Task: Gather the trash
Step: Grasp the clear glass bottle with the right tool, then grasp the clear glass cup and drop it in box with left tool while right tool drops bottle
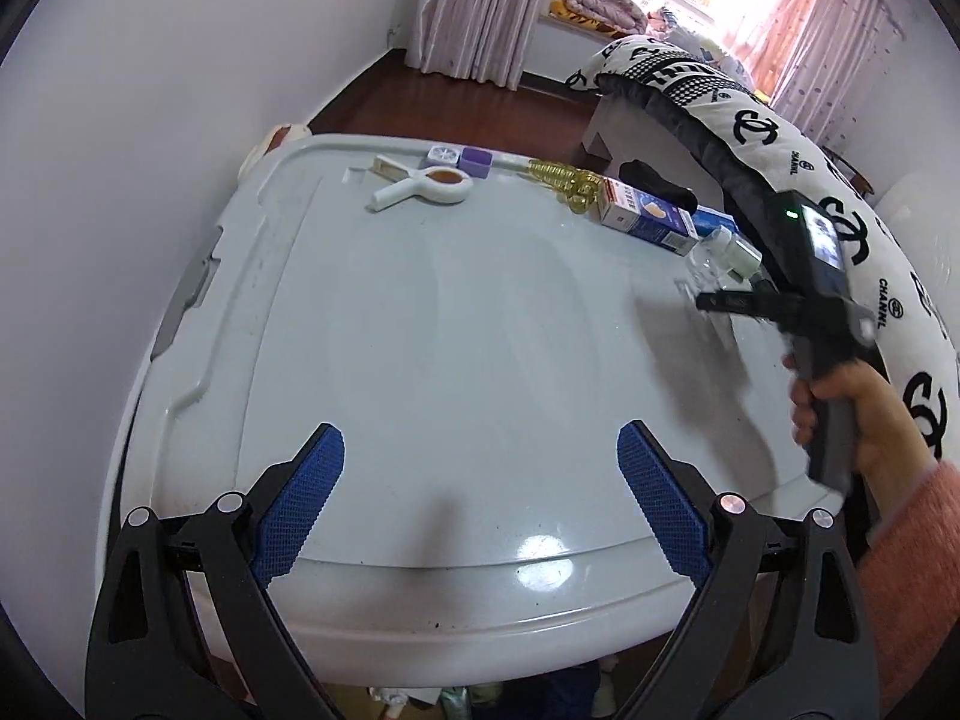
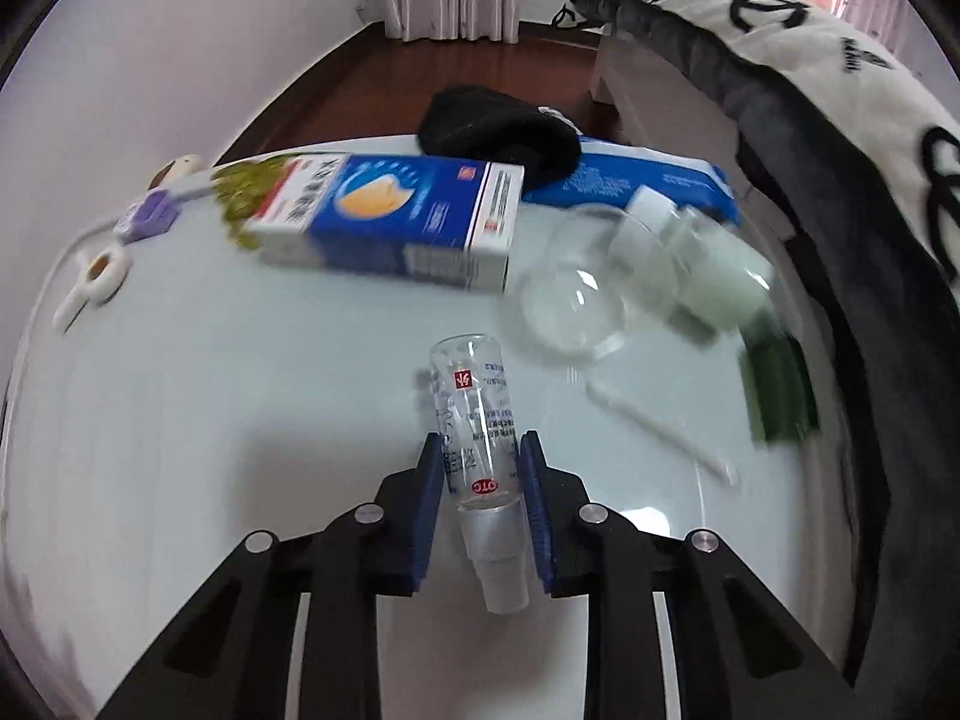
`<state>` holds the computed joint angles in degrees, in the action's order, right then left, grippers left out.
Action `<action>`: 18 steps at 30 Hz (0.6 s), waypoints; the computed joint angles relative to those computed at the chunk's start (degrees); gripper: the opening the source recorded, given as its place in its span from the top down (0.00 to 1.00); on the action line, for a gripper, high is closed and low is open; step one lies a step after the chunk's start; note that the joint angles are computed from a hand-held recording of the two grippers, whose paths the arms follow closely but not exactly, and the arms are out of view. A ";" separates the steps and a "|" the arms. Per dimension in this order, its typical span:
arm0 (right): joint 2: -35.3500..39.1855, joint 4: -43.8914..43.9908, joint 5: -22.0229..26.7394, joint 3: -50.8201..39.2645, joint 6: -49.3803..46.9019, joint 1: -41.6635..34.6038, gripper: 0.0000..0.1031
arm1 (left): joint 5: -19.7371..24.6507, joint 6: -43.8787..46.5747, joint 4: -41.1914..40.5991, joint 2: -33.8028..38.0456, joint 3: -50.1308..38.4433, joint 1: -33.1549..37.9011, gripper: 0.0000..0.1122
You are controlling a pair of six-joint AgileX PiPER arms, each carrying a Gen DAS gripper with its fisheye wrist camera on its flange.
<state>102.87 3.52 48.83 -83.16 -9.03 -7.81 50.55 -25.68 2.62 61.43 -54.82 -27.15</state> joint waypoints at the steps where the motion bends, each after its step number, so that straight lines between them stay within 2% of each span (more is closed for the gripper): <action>1: -1.39 2.42 -0.29 1.61 -1.16 -0.50 0.75 | 0.04 -0.40 0.92 0.02 -0.04 -0.77 0.20; 4: -10.93 10.32 1.68 9.56 -5.97 -3.80 0.75 | -0.06 -1.49 2.83 0.68 -0.26 -2.34 0.20; 5: -16.10 11.99 2.99 13.37 -7.17 -5.43 0.75 | -0.32 -0.37 1.92 0.96 -0.26 -2.17 0.20; 7: -24.02 11.22 4.86 18.65 -6.79 -6.69 0.75 | -1.11 2.65 -0.47 1.82 -0.28 -1.88 0.20; 11: -40.88 12.09 11.21 27.78 -10.31 -13.40 0.75 | -5.19 1.89 3.43 7.82 -3.14 -6.94 0.20; 13: -47.94 13.65 16.18 30.69 -13.59 -20.10 0.75 | -6.34 0.97 8.25 15.58 -9.68 -11.28 0.20; 16: -53.16 14.56 17.82 33.00 -19.13 -28.46 0.75 | -6.01 1.10 10.84 26.49 -20.68 -14.32 0.20; 18: -52.96 18.86 19.50 33.41 -26.46 -36.28 0.75 | -3.72 3.09 9.24 35.45 -31.34 -14.97 0.20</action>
<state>49.92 22.38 68.33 -49.75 -35.48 -44.09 46.84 -22.60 11.86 96.88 -86.17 -42.11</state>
